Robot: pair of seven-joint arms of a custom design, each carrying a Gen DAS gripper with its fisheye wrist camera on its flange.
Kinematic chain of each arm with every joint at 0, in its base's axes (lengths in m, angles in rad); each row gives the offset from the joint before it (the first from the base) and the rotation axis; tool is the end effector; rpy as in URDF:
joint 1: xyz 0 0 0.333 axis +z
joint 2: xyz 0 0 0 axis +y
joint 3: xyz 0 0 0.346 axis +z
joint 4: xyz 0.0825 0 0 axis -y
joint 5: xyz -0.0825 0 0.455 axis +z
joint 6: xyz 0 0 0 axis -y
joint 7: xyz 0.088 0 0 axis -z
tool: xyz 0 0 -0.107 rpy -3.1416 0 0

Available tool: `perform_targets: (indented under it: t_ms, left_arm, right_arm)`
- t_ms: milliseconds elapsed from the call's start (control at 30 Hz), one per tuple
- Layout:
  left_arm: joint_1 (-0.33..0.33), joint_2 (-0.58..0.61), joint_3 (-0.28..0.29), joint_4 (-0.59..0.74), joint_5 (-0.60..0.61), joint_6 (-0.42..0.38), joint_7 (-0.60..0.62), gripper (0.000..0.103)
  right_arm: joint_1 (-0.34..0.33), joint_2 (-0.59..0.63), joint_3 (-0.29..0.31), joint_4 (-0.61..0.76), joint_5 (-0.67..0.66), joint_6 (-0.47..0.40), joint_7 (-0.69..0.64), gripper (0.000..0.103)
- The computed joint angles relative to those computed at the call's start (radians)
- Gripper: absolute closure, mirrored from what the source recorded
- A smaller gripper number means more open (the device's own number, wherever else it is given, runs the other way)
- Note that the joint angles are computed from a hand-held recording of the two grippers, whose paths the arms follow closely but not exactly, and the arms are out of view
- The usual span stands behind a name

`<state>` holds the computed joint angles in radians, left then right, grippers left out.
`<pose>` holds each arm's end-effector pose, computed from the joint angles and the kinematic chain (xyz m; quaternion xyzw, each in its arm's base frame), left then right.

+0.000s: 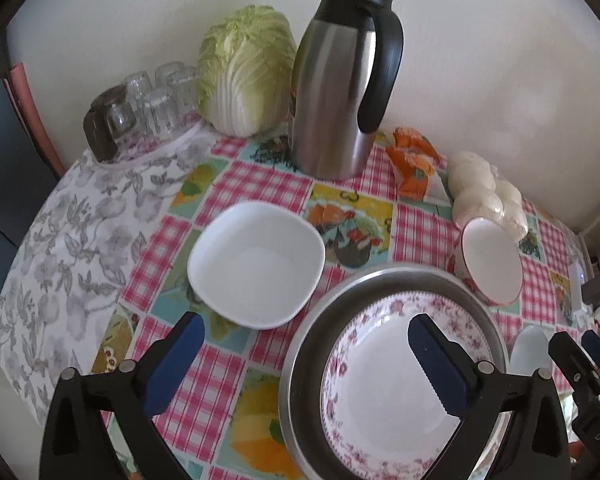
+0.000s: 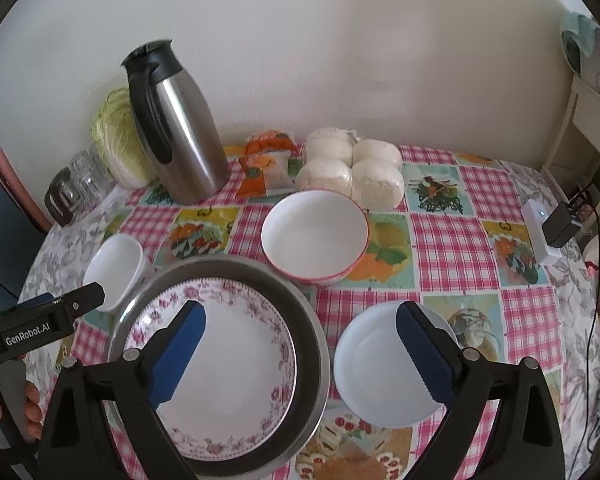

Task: Organize plates and bowls
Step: 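Move both tools to the rim of the red-rimmed white bowl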

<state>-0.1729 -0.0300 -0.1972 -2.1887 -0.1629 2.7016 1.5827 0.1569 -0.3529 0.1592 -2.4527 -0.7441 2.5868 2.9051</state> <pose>0.5862 -0.2222 0.4508 -0.5883 0.7616 -0.2482 0.1109 0.4881 0.1753 0.4672 -0.4913 0.7945 -0.2768 0.2255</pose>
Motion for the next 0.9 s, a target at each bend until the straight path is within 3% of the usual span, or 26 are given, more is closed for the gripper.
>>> perform_targets:
  t_ms: [233,300,400,600,733,900]
  left_arm:
    - [-0.008,0.013,-0.004,-0.018,-0.029,0.159,-0.004,0.000]
    - [-0.008,0.018,-0.007,-0.027,0.021,0.215,-0.048,0.000]
    - [-0.011,0.033,-0.007,-0.014,0.050,0.226,-0.069,0.000]
    - [-0.024,0.080,-0.025,0.036,-0.142,0.199,0.101,0.000]
    - [-0.052,0.108,-0.009,0.040,-0.017,0.252,0.025,0.000]
    - [-0.057,0.128,-0.009,0.048,-0.016,0.269,0.010,0.000]
  right_arm:
    - [-0.070,-0.013,0.034,-0.014,-0.177,0.031,0.166,0.006]
    - [-0.079,-0.015,0.025,-0.021,-0.204,0.047,0.206,0.006]
    - [-0.087,-0.015,0.012,-0.024,-0.229,0.049,0.234,0.006]
    - [-0.096,-0.006,-0.021,-0.027,-0.205,0.066,0.220,0.006]
    - [-0.115,0.010,-0.019,-0.019,-0.238,0.066,0.242,0.006]
    - [-0.147,0.022,-0.021,-0.020,-0.327,0.102,0.329,0.006]
